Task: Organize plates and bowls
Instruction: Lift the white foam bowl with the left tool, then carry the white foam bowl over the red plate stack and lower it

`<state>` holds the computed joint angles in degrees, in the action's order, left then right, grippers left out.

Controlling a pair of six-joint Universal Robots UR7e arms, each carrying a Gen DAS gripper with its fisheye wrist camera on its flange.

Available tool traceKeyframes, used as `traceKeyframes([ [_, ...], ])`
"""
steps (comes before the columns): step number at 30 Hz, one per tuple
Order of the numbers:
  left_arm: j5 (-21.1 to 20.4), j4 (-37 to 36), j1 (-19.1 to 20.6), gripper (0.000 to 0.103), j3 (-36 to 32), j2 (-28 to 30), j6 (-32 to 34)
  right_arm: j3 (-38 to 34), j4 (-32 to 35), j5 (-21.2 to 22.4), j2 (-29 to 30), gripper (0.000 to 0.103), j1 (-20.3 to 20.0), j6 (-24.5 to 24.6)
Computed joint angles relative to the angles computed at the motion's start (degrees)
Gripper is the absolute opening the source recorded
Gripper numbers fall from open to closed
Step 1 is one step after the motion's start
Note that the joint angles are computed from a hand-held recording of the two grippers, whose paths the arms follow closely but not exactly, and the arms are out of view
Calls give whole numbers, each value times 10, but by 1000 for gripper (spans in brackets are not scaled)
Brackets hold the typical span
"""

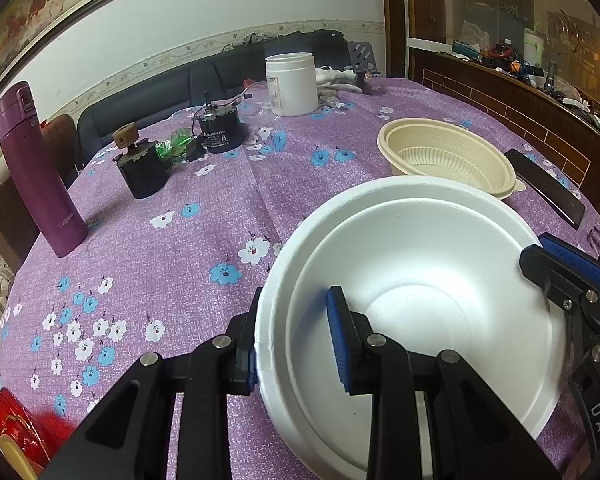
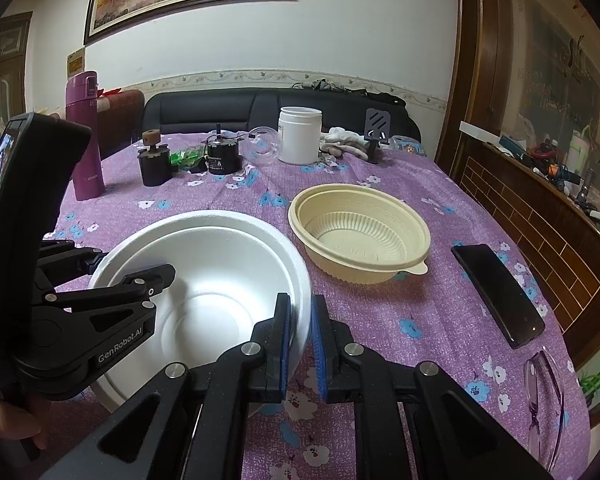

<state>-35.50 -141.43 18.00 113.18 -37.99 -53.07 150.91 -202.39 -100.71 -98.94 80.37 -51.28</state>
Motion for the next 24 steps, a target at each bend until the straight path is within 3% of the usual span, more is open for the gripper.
traceKeyframes([
  [8,4,8,-4,29,-3,2,-17,2,15,18,-18,11,-9,4],
  [15,32,131,-32,30,-15,-5,-116,7,56,55,-55,11,-23,9],
  [18,25,173,-41,30,-10,-20,-166,18,54,72,-65,11,-22,-5],
  [24,15,231,-75,30,15,-62,-234,25,137,94,-128,11,-15,18],
])
